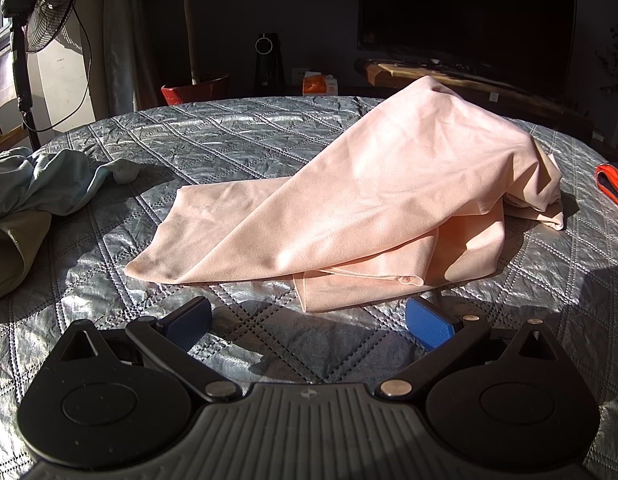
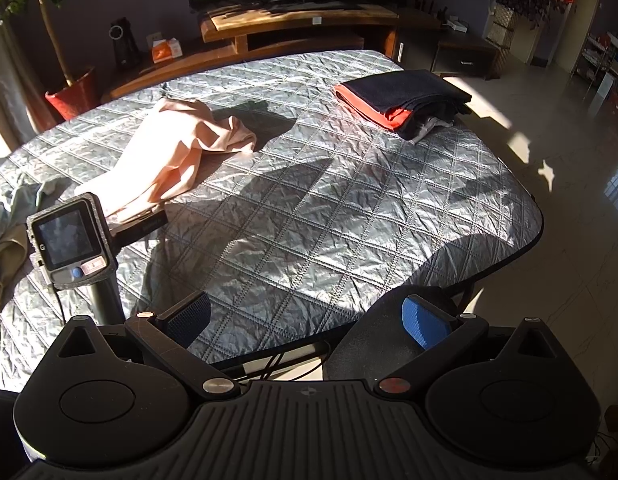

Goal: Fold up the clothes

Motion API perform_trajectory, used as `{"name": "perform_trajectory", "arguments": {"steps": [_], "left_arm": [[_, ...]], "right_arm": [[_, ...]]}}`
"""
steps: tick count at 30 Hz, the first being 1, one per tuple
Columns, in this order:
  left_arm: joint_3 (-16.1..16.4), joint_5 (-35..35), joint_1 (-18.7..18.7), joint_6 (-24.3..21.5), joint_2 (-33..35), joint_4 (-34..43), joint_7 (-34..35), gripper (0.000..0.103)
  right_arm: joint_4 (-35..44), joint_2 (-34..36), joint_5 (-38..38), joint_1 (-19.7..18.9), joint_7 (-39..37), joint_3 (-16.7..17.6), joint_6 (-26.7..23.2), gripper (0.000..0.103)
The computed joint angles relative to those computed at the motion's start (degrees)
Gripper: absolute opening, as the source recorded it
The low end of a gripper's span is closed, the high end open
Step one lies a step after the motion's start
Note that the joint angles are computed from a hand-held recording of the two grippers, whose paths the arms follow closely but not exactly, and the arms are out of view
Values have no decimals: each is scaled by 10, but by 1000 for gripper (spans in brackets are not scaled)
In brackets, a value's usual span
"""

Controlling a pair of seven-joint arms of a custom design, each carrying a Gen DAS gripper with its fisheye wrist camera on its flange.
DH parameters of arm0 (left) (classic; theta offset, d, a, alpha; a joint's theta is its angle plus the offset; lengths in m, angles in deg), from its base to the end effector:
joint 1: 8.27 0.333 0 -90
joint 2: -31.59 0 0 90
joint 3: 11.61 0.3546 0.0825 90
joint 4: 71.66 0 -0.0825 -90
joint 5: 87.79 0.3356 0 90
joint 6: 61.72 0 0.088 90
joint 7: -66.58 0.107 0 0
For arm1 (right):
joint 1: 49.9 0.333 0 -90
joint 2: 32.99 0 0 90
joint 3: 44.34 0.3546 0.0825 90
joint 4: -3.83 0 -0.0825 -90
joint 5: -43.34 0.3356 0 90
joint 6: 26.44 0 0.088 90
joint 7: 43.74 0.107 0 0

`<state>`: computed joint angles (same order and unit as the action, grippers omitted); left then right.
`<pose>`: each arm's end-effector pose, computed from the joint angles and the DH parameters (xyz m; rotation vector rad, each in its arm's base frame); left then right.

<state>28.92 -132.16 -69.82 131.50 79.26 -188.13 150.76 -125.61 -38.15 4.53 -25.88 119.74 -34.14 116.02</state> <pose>0.5773 -0.2196 0.2822 -1.8385 1.4972 -0.6702 0.4029 0.2802 0.4969 -1.7078 2.0926 -0.6300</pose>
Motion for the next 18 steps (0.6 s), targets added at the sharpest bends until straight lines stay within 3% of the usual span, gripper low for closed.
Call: {"name": "perform_trajectory", "arguments": {"steps": [12,18], "left_arm": [[0,-1,0,0,0,0,1,103],[-1,-1,1,1,0,0,1,103]], "right_arm": [[16,23,-1,3,-10,-2,-12,103],[82,118,-63,4,-2,-25,28,103]]}}
